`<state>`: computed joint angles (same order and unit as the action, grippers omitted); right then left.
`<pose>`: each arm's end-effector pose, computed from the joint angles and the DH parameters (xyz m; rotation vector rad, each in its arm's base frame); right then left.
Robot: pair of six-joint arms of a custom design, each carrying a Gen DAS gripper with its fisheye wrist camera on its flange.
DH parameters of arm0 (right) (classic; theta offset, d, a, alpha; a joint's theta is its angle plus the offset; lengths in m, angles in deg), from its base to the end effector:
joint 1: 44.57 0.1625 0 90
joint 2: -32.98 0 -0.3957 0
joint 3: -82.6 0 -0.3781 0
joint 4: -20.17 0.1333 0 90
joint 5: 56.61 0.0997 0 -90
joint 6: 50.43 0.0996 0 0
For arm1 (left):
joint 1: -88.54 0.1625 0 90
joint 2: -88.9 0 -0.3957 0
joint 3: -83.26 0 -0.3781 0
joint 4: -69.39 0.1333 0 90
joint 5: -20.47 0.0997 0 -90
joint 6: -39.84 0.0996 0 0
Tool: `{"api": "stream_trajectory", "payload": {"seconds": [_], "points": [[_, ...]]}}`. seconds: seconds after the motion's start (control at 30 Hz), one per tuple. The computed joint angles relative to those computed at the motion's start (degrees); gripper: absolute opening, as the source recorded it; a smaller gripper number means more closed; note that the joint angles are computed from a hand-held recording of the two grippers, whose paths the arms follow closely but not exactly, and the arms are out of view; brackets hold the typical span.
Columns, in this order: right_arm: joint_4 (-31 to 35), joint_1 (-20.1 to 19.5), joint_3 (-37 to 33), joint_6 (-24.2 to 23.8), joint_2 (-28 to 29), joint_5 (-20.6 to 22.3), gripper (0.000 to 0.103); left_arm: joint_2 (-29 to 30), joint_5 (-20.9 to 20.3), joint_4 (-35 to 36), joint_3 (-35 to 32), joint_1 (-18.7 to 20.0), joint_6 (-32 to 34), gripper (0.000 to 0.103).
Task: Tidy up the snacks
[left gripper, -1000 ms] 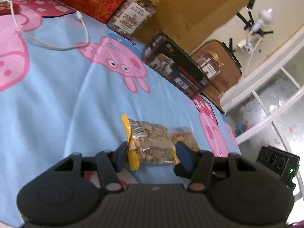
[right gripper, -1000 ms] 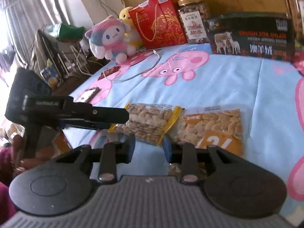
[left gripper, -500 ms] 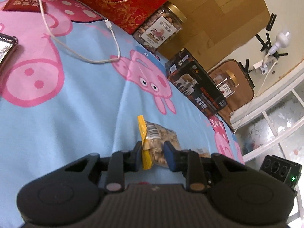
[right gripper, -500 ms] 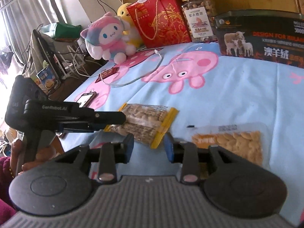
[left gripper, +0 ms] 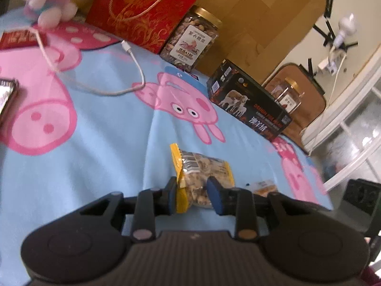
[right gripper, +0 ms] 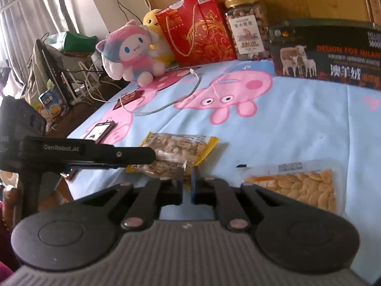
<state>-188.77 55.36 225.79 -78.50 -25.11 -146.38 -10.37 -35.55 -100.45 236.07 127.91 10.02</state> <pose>0.1972 -0.3510 0.0945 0.9537 -2.7643 0.8794 -0.1019 -0.3281 0.2191 0.3081 2.7809 -1.0485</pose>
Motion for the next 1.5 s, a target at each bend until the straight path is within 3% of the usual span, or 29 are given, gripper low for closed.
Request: {"api": "stream_trajectory", "payload": {"seconds": [0.3,0.53,0.97,1.27,1.5], "points": [[-5.32,-1.25,1.12,-1.19,1.81,0.86,0.013,1.94,9.65,8.26,-1.02,-6.24,-5.97,0.035],[-9.81,-0.03,1.34,-3.47,4.12,-1.10,0.015,2.38,12.77,13.20,-1.71,-8.27,-10.12,0.037],[-10.36,-0.62,1.87,-3.69,4.00,-0.10,0.020,2.68,13.66,14.48,-1.76,-8.97,-11.45,0.039],[-13.12,0.41,2.15,-6.00,5.60,-0.58,0.038,3.79,14.02,7.77,0.25,-8.90,-7.86,0.041],[-16.43,1.02,1.77,-5.06,7.12,-2.44,0.049,4.84,13.26,2.28,1.06,-7.91,-4.04,0.042]]}}
